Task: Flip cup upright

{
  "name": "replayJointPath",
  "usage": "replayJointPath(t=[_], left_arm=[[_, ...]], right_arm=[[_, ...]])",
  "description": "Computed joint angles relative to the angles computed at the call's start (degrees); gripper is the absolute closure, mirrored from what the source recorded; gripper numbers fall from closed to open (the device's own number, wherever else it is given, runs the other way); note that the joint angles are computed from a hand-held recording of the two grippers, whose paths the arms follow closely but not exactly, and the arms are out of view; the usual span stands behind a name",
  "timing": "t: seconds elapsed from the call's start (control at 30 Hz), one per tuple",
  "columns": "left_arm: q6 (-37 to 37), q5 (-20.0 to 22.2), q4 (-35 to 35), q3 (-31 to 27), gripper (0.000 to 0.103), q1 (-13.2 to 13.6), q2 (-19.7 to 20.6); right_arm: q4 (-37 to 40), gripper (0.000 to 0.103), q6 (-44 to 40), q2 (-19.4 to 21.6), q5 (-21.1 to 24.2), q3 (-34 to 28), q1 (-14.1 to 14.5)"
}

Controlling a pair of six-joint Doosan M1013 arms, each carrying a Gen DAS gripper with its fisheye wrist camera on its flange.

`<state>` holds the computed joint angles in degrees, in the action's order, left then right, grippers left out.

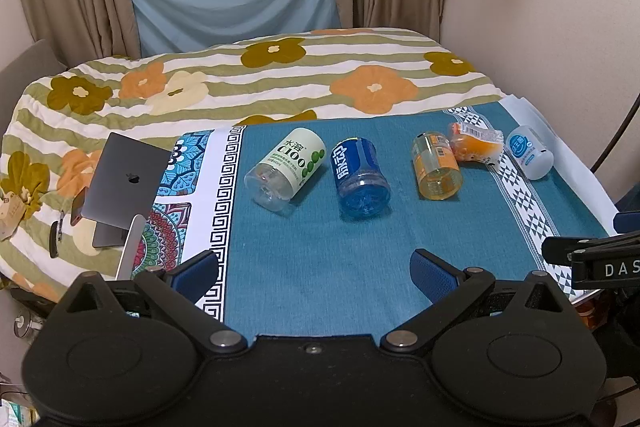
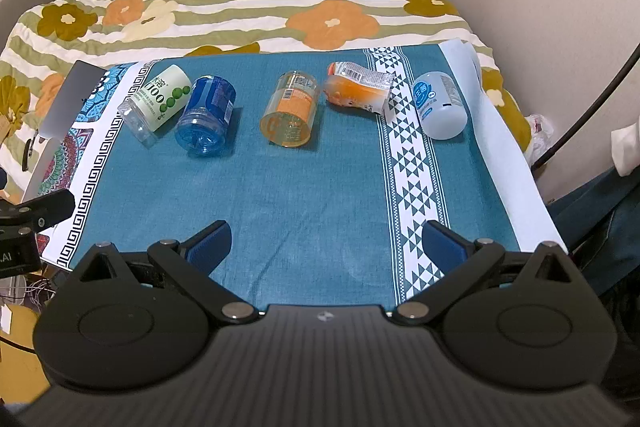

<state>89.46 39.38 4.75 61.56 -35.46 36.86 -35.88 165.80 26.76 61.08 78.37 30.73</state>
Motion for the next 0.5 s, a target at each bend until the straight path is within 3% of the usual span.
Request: replayJointPath(t=[0.5], left_arm=[[0.33, 1.37, -1.06, -1.26, 0.000, -0.12, 0.55]], right_arm=[[0.09, 0.000, -0.01, -0.13, -0.19, 0.11, -0.11]])
